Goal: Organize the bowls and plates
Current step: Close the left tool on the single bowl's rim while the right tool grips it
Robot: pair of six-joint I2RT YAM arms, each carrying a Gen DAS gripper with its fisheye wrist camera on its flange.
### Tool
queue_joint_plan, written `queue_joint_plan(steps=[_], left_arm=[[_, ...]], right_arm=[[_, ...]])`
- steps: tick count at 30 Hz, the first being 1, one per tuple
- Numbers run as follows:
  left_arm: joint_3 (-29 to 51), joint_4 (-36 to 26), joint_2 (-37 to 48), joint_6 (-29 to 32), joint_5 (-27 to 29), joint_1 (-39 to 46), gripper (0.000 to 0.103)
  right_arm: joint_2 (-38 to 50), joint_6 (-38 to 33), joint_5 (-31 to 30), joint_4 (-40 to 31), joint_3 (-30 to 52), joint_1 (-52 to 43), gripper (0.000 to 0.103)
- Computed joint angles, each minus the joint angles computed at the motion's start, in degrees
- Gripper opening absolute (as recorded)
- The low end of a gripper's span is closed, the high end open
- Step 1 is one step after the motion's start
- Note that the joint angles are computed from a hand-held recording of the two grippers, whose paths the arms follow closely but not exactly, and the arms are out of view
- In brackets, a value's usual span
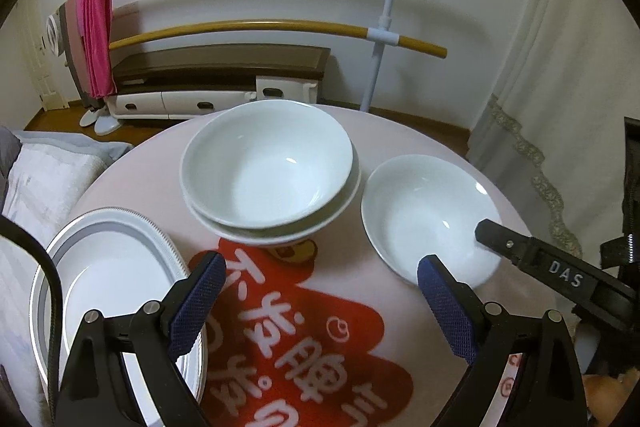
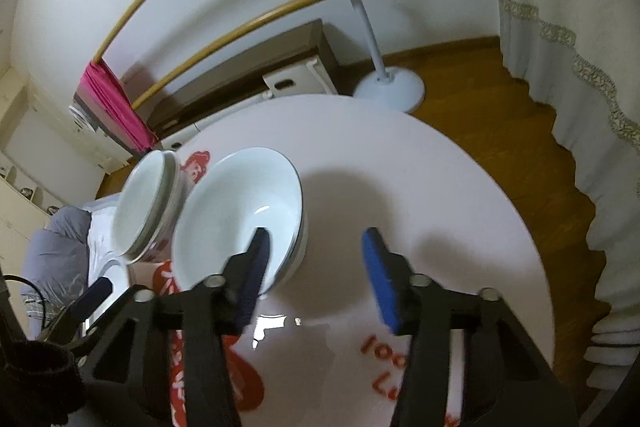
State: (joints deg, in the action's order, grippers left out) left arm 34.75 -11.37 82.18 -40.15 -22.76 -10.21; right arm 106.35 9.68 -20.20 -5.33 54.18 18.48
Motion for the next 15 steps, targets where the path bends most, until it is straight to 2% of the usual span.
queue_joint_plan(steps=[2, 4, 6, 8, 9, 11, 15], left_arm=[[0.58, 1.18, 1.62, 0.68, 0.87, 0.66, 0.093], [1.14, 2.48, 3.19, 1.14, 1.81, 0.99, 0.09], [1.57, 3.5, 4.51, 1.31, 2.29, 1.08, 0.088], [1.82, 5.1, 6.16, 1.28, 3.55, 1.42, 0.083], [1.85, 6.45, 7.11, 1.72, 4.9, 1.82, 0.069], [2.38, 7.02, 8.6, 1.64, 6.76, 2.3, 0.066], [2.74, 7.85, 9.59, 1.44, 5.89, 2.29, 0.061]], right_arm=[[1.39, -0.15, -1.23, 0.43, 0.91, -0.12, 0.033], [1.28, -0.73, -1.79, 1.09, 0.69, -0.04, 0.018], [0.95, -1.69, -1.31, 1.26, 0.37, 0.38, 0.01], [1.01, -2.26, -1.54, 1.36, 0.15, 0.16, 0.01], [1.12, -2.36, -1.97, 1.48, -0.01, -0.12, 0.009], [1.2, -2.76, -2.52, 1.72, -0.39, -0.67, 0.009], [1.14, -3.38, -3.69, 2.18, -1.19, -1.33, 0.008]])
